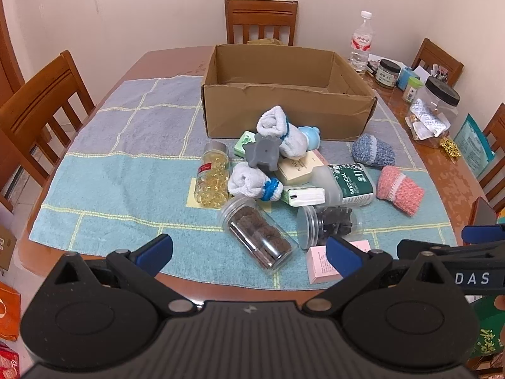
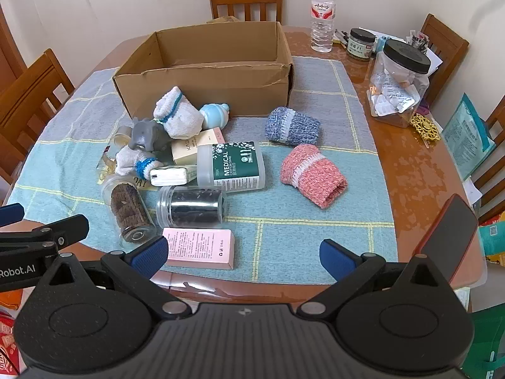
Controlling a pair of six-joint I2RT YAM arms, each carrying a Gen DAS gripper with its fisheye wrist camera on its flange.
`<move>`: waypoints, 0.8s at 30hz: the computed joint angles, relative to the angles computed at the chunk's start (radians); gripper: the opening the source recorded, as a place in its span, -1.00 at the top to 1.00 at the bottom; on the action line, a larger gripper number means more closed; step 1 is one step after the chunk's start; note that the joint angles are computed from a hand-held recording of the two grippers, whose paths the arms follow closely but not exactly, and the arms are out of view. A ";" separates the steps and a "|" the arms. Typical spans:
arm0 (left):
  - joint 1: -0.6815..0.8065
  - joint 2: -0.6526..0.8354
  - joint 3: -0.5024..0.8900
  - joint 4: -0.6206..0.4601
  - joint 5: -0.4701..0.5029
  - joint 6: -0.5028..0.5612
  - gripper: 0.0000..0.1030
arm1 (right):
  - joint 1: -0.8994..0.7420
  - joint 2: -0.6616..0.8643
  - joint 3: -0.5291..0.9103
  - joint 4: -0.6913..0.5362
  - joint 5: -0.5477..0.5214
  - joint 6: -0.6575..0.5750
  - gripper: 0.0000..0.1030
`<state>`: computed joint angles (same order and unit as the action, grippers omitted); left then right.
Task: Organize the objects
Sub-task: 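Move the left tool toward the cookie jar while the right tool approaches the pink box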
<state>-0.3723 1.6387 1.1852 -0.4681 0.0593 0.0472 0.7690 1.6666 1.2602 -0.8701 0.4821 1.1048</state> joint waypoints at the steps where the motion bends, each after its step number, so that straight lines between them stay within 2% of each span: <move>1: -0.002 0.003 0.003 -0.001 -0.003 0.007 -0.99 | -0.001 0.000 0.001 0.000 -0.001 0.002 -1.00; 16: 0.037 0.069 0.025 0.051 0.107 0.130 -0.99 | -0.022 0.038 0.009 0.020 -0.016 0.004 -1.00; 24: 0.069 0.117 0.025 0.080 0.155 0.221 -0.99 | -0.021 0.058 -0.028 0.086 -0.030 0.003 -1.00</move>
<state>-0.3031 1.7561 1.2105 -0.3878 0.2146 0.2678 0.7475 1.7246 1.2321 -0.7845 0.4522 1.1080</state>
